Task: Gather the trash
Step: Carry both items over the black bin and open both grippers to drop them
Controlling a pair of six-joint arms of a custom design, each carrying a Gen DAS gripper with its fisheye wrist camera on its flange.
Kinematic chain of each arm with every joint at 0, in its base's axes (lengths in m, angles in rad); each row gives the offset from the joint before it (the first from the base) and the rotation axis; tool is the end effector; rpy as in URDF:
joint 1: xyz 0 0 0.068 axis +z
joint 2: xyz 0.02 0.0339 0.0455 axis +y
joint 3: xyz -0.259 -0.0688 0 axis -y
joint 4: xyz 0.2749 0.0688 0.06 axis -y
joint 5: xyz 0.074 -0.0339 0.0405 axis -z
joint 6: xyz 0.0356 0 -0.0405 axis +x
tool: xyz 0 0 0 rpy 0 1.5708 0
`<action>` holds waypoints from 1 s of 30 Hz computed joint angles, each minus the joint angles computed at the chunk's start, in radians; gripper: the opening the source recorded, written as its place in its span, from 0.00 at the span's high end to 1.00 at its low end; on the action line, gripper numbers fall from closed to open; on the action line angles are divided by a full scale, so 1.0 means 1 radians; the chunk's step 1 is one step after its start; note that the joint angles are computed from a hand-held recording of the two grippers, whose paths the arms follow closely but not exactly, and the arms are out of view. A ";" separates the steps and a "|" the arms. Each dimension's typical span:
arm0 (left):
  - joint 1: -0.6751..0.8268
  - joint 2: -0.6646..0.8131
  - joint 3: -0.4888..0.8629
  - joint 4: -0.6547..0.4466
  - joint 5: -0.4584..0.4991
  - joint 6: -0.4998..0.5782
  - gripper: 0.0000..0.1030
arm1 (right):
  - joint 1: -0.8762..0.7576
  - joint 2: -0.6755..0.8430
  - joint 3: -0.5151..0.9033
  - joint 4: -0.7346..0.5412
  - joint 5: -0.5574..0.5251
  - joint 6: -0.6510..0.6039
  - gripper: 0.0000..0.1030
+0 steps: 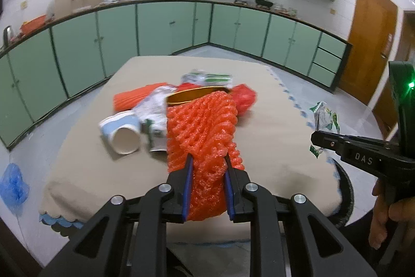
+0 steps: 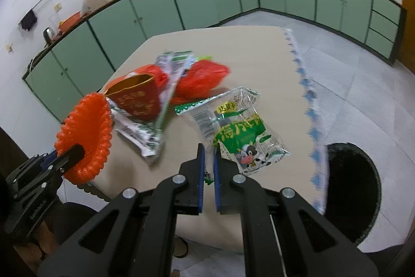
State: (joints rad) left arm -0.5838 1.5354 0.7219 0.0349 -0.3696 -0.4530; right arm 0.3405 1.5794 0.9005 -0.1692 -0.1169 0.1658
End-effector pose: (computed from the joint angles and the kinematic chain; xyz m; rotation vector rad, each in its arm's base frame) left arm 0.2737 -0.1654 0.1385 -0.0289 2.2867 -0.1022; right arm 0.3249 0.1195 0.1645 -0.2671 2.4308 0.3699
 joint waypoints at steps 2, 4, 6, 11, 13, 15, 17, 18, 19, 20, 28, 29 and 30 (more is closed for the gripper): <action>-0.039 0.030 0.042 -0.011 -0.005 0.003 0.79 | -0.040 -0.041 -0.031 -0.008 -0.003 -0.015 0.95; -0.072 0.062 0.082 -0.017 -0.005 0.010 0.79 | -0.089 -0.076 -0.061 -0.012 -0.014 -0.028 0.95; -0.109 0.098 0.124 -0.021 -0.008 0.013 0.79 | -0.149 -0.111 -0.091 -0.017 -0.025 -0.045 0.95; -0.172 0.217 0.265 -0.030 0.025 0.040 0.79 | -0.296 -0.152 -0.136 -0.022 -0.062 -0.086 0.95; -0.199 0.282 0.342 -0.034 0.044 0.052 0.79 | -0.361 -0.161 -0.153 -0.020 -0.079 -0.105 0.95; -0.221 0.345 0.421 -0.043 0.062 0.068 0.79 | -0.418 -0.162 -0.165 -0.017 -0.092 -0.125 0.95; -0.238 0.418 0.511 -0.055 0.089 0.085 0.79 | -0.480 -0.153 -0.169 -0.015 -0.107 -0.144 0.95; -0.244 0.448 0.548 -0.063 0.097 0.090 0.79 | -0.506 -0.148 -0.172 -0.012 -0.111 -0.154 0.95; -0.248 0.480 0.591 -0.076 0.109 0.097 0.79 | -0.535 -0.134 -0.173 -0.007 -0.116 -0.165 0.95; -0.254 0.514 0.629 -0.083 0.120 0.101 0.79 | -0.561 -0.119 -0.172 -0.003 -0.123 -0.174 0.95; -0.309 0.803 0.993 -0.178 0.174 0.136 0.78 | -0.730 0.043 -0.136 0.052 -0.159 -0.243 0.95; -0.312 0.845 1.049 -0.199 0.182 0.137 0.78 | -0.742 0.066 -0.124 0.055 -0.163 -0.250 0.95; -0.314 0.879 1.094 -0.217 0.187 0.137 0.78 | -0.755 0.091 -0.116 0.067 -0.163 -0.257 0.94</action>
State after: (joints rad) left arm -0.8975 2.4147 1.8160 -0.1826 -0.1830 -0.3164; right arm -0.4145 1.6702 0.7841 -0.1024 -0.2802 -0.0915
